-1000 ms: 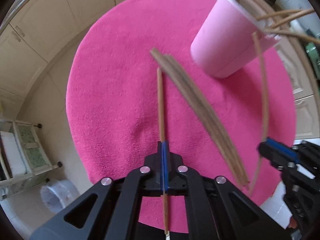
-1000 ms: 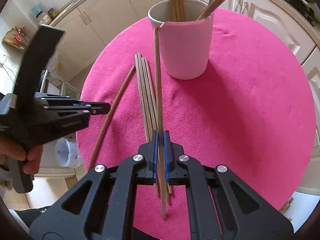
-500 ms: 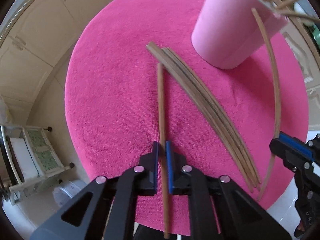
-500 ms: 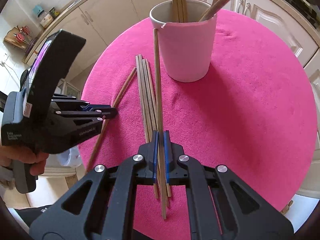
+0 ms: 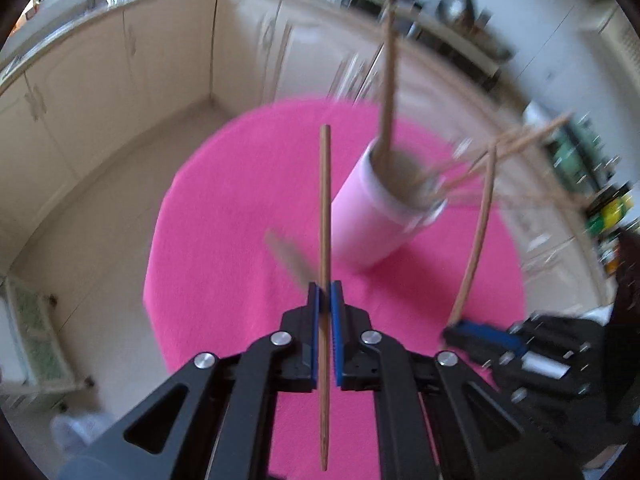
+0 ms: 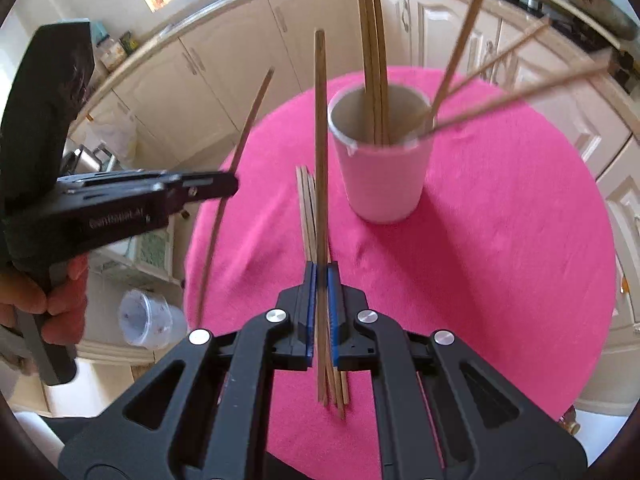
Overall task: Organize utensils
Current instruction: 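Lift the held chopsticks up toward the white cup with both grippers, then lower the chopsticks into the white cup and open both grippers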
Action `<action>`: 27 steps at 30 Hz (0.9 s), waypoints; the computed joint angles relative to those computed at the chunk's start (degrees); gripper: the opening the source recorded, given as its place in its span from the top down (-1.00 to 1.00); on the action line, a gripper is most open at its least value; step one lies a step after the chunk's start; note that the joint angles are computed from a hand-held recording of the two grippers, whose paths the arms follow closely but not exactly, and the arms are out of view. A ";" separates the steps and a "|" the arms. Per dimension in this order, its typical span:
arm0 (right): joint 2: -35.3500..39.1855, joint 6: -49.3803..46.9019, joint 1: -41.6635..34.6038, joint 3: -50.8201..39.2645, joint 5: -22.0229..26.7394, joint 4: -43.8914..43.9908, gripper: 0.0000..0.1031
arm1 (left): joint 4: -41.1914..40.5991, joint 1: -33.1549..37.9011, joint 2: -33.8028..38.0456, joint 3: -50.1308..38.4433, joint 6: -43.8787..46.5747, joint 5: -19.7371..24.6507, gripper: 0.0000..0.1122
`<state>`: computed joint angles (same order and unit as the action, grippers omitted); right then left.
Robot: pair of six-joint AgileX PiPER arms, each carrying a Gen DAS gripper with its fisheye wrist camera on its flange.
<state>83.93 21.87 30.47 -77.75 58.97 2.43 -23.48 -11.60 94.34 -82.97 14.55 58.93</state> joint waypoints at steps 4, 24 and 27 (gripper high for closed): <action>-0.45 0.18 -0.96 -4.37 0.64 -1.11 0.89 | -7.36 0.52 -2.81 0.26 4.51 -6.52 0.90; 5.12 -5.55 -11.24 -27.16 7.52 0.32 0.89 | -12.49 -8.35 3.88 -9.33 0.49 -32.40 0.90; 5.78 -6.61 -12.07 -27.39 8.10 0.41 0.89 | -11.88 -9.44 4.82 -8.21 0.81 -35.64 0.90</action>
